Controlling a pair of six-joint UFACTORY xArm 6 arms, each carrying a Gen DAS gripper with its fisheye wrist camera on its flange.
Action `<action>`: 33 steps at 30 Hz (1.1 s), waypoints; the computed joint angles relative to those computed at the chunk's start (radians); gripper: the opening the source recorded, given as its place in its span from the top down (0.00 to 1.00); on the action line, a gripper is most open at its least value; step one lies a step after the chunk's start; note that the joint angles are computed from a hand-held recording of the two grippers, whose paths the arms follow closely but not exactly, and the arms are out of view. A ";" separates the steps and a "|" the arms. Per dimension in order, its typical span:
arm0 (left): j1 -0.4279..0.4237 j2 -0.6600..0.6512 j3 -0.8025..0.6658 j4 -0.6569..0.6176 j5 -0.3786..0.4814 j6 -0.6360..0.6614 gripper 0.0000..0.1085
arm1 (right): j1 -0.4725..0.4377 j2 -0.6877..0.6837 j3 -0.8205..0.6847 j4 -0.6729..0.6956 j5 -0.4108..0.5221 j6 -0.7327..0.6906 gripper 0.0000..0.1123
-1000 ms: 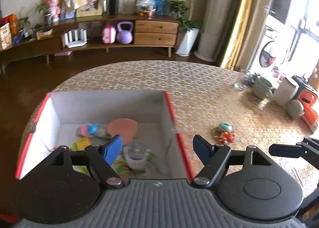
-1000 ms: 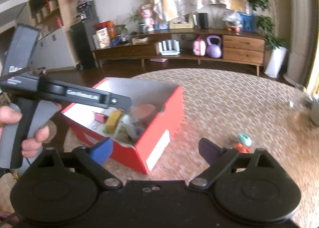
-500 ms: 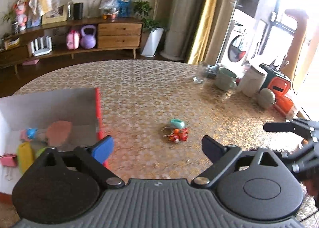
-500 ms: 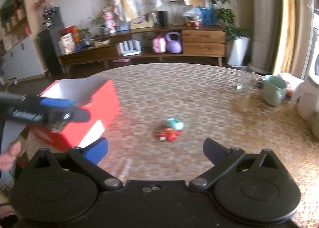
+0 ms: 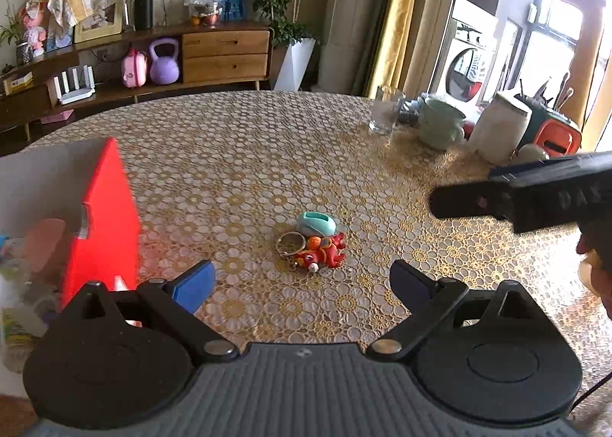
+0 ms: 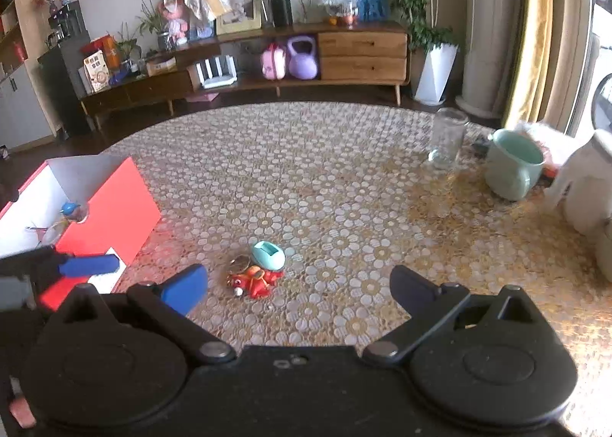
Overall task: Organize rigid objects
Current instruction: 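Move both tools back toward the red toy and mint-green toy on the table, then grasp the mint-green toy with the right tool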
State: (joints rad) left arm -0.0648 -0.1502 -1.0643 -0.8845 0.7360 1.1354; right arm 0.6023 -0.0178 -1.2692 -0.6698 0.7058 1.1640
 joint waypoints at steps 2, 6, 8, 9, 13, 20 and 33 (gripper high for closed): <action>-0.019 0.014 0.009 -0.017 -0.028 0.015 0.09 | -0.020 0.028 -0.015 0.032 -0.018 -0.036 0.10; -0.059 0.044 0.019 -0.026 -0.086 0.044 0.09 | -0.047 0.091 -0.054 0.097 -0.044 -0.119 0.12; -0.072 0.059 0.019 -0.042 -0.100 0.071 0.09 | -0.057 0.121 -0.072 0.135 -0.056 -0.155 0.13; -0.081 0.066 0.020 -0.053 -0.114 0.088 0.09 | -0.063 0.138 -0.083 0.156 -0.063 -0.175 0.14; -0.123 0.096 0.022 -0.069 -0.187 0.128 0.09 | -0.086 0.205 -0.135 0.241 -0.073 -0.265 0.18; -0.146 0.169 -0.024 -0.071 -0.205 0.126 0.10 | -0.104 0.315 -0.240 0.370 -0.073 -0.410 0.28; -0.145 0.220 -0.070 -0.091 -0.152 0.177 0.32 | -0.118 0.378 -0.289 0.490 -0.095 -0.536 0.49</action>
State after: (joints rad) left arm -0.2102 0.0695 -1.1342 -0.9759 0.5842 1.3127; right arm 0.4840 0.3602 -1.5579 -0.1797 0.6111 0.6278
